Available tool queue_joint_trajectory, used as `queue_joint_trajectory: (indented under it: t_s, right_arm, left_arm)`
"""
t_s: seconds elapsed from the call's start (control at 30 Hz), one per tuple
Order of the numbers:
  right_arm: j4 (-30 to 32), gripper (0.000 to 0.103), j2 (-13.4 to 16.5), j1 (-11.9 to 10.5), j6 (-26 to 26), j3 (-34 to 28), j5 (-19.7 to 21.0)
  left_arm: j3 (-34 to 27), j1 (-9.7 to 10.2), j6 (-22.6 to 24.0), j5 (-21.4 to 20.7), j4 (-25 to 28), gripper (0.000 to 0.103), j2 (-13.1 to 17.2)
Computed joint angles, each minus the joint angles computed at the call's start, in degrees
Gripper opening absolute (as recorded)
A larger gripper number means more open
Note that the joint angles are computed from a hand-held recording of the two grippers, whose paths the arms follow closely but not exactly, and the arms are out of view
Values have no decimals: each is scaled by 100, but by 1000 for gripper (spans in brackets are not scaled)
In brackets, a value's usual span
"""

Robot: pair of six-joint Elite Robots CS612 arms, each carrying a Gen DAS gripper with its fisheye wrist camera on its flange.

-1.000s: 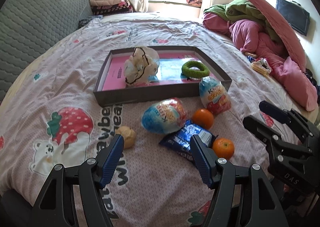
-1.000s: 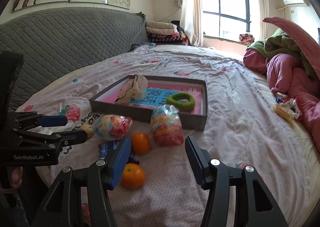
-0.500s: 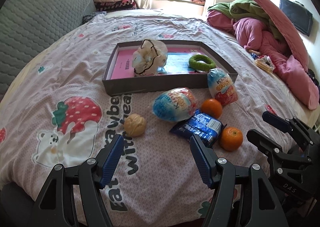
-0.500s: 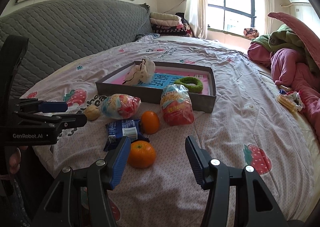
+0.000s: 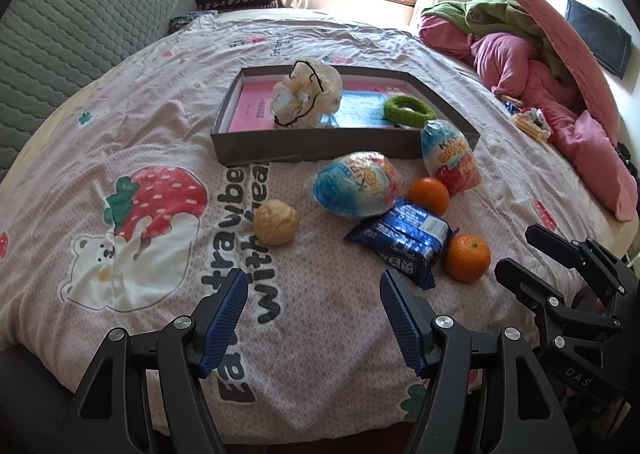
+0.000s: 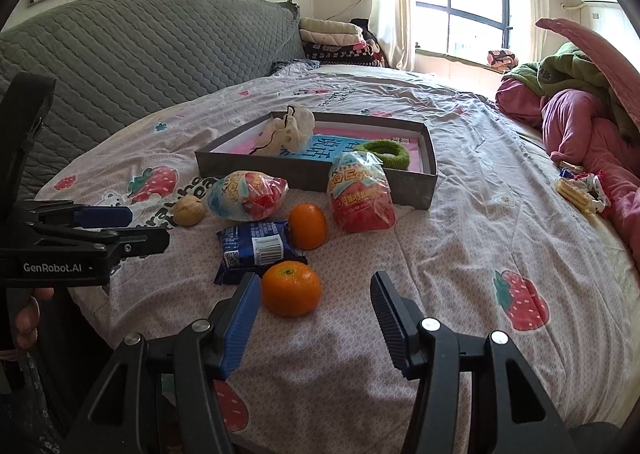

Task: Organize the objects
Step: 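Close the left gripper on the walnut while the right gripper closes on an orange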

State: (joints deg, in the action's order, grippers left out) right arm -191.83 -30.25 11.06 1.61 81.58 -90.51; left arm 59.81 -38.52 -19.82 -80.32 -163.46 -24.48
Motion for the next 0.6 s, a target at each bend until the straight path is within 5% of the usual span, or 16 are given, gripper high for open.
queue_joint_trajectory:
  t_s: [0.6]
  right_arm:
    - [263, 56, 36, 17, 145, -42, 127]
  left_arm:
    - [62, 62, -247, 124, 26, 70, 48]
